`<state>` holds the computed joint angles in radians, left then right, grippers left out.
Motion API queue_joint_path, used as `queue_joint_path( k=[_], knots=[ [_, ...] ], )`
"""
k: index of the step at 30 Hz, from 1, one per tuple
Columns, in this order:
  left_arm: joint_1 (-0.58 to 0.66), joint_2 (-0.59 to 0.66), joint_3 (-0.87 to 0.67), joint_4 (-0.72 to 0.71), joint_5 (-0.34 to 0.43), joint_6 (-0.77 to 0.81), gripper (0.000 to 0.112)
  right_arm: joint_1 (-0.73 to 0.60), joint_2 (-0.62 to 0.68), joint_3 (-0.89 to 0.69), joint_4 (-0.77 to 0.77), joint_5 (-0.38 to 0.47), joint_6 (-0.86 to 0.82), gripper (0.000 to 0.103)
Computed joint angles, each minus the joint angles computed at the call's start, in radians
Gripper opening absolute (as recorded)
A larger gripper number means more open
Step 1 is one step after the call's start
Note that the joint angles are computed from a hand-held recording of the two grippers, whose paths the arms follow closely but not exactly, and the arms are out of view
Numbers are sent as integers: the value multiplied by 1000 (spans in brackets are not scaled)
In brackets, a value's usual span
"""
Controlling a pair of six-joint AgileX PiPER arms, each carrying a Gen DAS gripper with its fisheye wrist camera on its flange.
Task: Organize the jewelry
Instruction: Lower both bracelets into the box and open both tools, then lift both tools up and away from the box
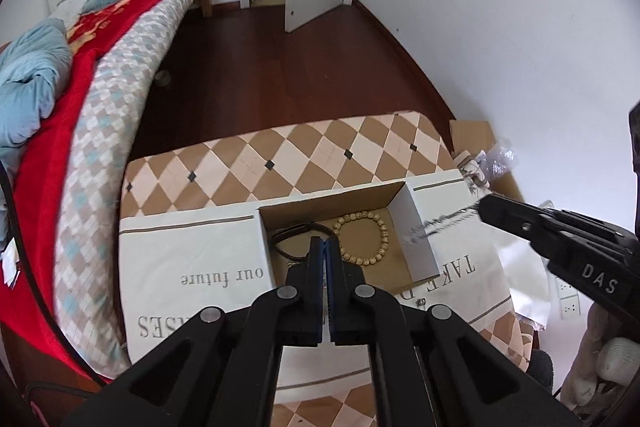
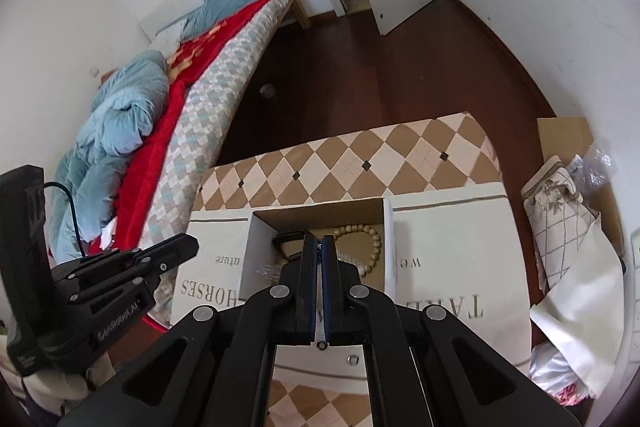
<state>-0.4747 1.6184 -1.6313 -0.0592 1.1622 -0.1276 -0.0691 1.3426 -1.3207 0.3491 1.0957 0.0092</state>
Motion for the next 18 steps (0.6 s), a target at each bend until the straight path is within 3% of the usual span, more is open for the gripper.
queue_joint_path(
  k=[6,10,11,12,14,15,17,18],
  knots=[
    [29,69,-6,-22,-3,-4,4,17,160,-59,32,-8,-39,2],
    [46,69,46,20,-46,-55,8,9,251,-92,46,19,-48,6],
    [46,68,59,43,-56,-74,17,19,254,-88,5,6,-28,20],
    [46,63,74,59,-67,-87,26,23,250,-82,-14,-2,-18,43],
    [37,53,101,123,-84,-137,84,38,231,-61,-62,-25,6,67],
    [32,47,115,150,-97,-151,91,59,218,-52,-118,-34,32,70],
    [11,31,149,226,-112,-205,93,108,202,-39,-254,-37,111,74],
    [8,28,156,243,-116,-217,93,144,188,-21,-337,-41,161,85]
  ],
)
